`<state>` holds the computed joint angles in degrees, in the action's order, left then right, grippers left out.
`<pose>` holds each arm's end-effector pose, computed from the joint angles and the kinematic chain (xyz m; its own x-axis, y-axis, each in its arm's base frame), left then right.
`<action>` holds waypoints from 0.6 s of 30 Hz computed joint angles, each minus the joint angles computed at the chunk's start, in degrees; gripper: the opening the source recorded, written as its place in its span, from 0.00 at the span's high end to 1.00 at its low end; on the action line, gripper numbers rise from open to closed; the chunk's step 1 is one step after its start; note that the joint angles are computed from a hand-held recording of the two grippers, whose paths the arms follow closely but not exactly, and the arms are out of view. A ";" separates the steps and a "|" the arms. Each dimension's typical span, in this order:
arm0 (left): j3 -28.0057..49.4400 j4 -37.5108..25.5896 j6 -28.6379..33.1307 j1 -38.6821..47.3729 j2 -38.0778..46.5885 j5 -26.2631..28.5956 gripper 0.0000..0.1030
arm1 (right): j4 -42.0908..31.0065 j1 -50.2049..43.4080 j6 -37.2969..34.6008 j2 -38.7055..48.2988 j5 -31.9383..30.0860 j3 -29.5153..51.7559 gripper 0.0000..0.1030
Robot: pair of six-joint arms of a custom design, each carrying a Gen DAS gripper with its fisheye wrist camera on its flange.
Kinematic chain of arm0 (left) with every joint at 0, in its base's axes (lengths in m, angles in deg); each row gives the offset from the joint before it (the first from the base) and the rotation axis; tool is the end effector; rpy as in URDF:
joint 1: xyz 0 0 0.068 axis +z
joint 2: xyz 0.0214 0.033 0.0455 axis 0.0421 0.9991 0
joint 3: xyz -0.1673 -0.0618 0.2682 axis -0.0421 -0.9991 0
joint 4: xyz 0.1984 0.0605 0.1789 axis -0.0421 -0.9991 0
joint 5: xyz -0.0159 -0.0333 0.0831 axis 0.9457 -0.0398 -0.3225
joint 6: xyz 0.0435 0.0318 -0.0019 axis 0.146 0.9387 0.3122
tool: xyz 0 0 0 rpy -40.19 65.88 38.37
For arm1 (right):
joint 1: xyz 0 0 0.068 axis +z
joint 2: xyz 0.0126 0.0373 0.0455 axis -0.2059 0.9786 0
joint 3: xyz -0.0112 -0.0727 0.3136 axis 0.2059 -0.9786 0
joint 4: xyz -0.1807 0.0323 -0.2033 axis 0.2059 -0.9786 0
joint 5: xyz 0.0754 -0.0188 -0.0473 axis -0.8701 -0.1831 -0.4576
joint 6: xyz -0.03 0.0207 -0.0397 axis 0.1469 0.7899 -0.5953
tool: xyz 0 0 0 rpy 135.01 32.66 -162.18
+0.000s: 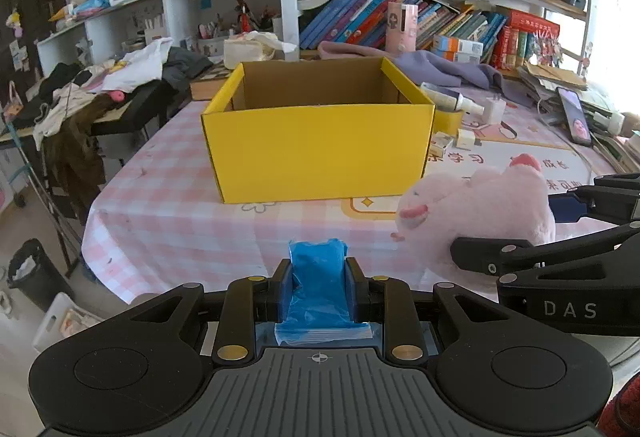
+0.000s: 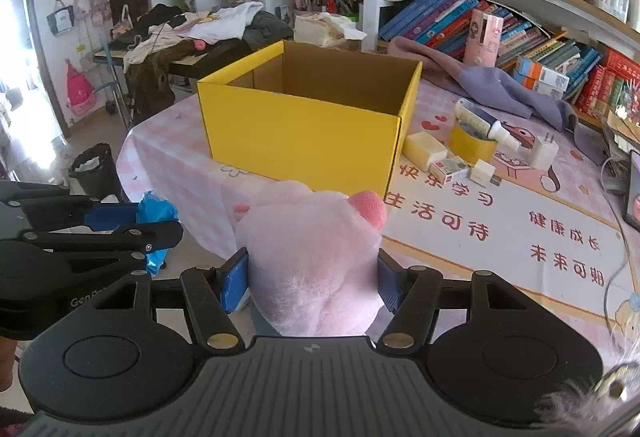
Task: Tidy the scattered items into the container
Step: 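Carry the blue tube and pink pig up over the yellow box with both tools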
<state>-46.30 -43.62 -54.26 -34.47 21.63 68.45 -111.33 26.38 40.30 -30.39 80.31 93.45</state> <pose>0.2317 -0.1722 0.2384 -0.5203 0.3856 -0.7620 0.5734 0.8190 0.0230 0.1447 0.0898 0.2627 -0.6453 0.0743 -0.7603 0.1134 0.9936 0.0008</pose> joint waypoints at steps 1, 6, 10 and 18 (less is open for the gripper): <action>0.02 0.00 -0.15 0.05 0.06 -0.03 0.76 | 0.13 -0.04 -0.34 0.05 -0.11 0.05 0.40; 0.05 0.80 -0.47 -0.23 0.36 -0.17 0.76 | 1.45 -1.04 -2.56 0.12 -0.87 0.05 0.40; 0.45 2.05 -0.17 -0.28 0.94 -0.60 0.76 | 4.32 -3.02 -6.14 -0.17 -2.13 -0.34 0.40; 3.73 5.16 1.91 0.35 3.32 -2.15 0.76 | 14.64 -9.14 -17.76 0.79 -5.31 -0.27 0.41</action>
<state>-42.57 -38.46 -52.34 -34.13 24.95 66.30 -96.69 17.24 22.55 -29.60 75.00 93.18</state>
